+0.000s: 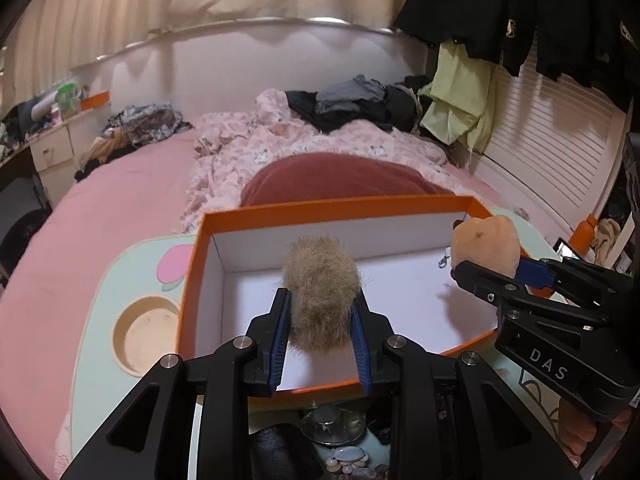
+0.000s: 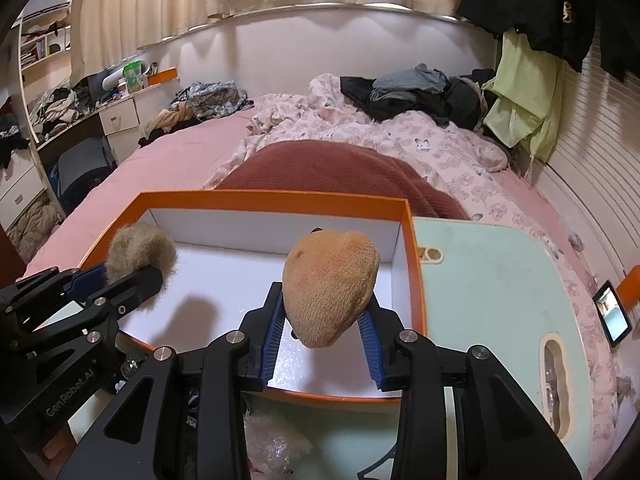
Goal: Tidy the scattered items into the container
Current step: 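Carry both items over the orange box and open both tools to drop them, then withdraw both open tools from the box back to the items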
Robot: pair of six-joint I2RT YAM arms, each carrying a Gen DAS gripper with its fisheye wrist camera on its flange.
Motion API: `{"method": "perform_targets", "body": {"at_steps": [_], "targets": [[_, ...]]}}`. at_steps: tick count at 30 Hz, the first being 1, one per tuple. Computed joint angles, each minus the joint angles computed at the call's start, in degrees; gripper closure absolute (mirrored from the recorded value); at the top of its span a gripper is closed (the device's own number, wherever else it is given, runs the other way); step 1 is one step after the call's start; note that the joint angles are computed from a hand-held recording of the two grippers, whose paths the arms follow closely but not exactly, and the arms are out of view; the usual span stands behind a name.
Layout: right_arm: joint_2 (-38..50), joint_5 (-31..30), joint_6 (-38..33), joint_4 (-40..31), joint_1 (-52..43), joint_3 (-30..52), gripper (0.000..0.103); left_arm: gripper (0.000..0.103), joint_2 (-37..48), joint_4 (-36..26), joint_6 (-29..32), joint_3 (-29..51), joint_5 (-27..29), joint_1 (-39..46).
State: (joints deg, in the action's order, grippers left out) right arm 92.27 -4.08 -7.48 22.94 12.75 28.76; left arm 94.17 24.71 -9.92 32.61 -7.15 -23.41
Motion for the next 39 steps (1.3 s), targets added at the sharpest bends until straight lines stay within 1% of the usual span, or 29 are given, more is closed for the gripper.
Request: {"method": "perform_targets", "body": {"at_steps": [2, 3, 5, 6, 7, 9, 11, 16, 19, 21, 24, 27, 29, 31, 34, 36, 39], "targets": [[-0.41, -0.60, 0.25, -0.33, -0.14, 0.09, 0.064, 0.044, -1.04, 0.77, -0.18, -0.70, -0.23, -0.06], [-0.66, -0.99, 0.51, -0.58, -0.32, 0.12, 0.063, 0.041, -1.75, 1.16, -0.10, -1.13, -0.45, -0.21], [-1.04, -1.93, 1.04, -1.55, -0.72, 0.37, 0.054, 0.036, -2.76, 0.83, 0.44, -1.17, -0.98, -0.57], [-1.25, -2.38, 1.15, -1.82, -0.86, 0.36, 0.052, 0.033, -3.19, 0.51, 0.73, -1.15, -1.33, -0.91], [-1.57, -2.37, 1.28, -1.84, -0.83, 0.19, 0.050, 0.027, -3.62, 0.18, 0.90, -1.13, -1.63, -1.18], [-2.38, -2.03, 1.47, -0.95, -0.89, -0.66, 0.049, 0.023, -4.77, -0.40, 0.79, -1.42, -2.59, -1.74], [-3.37, -2.30, 1.48, -0.93, -1.22, -1.21, 0.049, 0.018, -5.93, -1.07, 0.45, -1.88, -1.87, -1.65], [-8.38, -5.94, 1.65, -5.35, -3.28, -2.36, 0.049, 0.017, -9.80, -5.01, -0.49, -2.81, -0.89, -2.03], [-13.77, -8.42, 1.38, -7.99, -4.85, -4.89, 0.049, 0.016, -13.59, -6.89, -0.31, -4.77, -1.51, -2.93], [-17.39, -10.53, 0.62, -10.48, -6.33, -6.63, 0.046, 0.014, -16.45, -10.03, -0.91, -5.78, -1.63, -3.26], [-22.26, -16.58, -0.86, -15.35, -10.15, -9.26, 0.045, 0.014, -20.47, -15.19, -2.55, -7.40, -0.75, -3.28], [-26.89, -20.63, -4.31, -20.47, -13.58, -12.28, 0.045, 0.013, -25.86, -16.48, -3.61, -12.17, 0.68, -3.29], [-29.44, -20.86, -6.63, -22.70, -14.96, -14.38, 0.045, 0.011, -28.29, -16.38, -4.06, -15.63, -0.37, -3.95], [-30.47, -20.97, -9.51, -24.04, -16.41, -16.04, 0.045, 0.011, -28.82, -15.47, -4.92, -18.36, -2.99, -5.15], [-30.79, -17.95, -11.85, -22.00, -17.14, -18.93, 0.045, 0.011, -27.76, -14.13, -6.08, -21.19, -2.81, -5.59], [-29.46, -16.66, -12.52, -20.35, -17.68, -20.22, 0.045, 0.011, -26.66, -14.26, -7.04, -22.11, -3.90, -6.69], [-27.14, -17.63, -14.90, -19.64, -19.75, -20.59, 0.045, 0.011, -27.47, -13.73, -8.08, -23.81, -4.90, -7.75]]}}
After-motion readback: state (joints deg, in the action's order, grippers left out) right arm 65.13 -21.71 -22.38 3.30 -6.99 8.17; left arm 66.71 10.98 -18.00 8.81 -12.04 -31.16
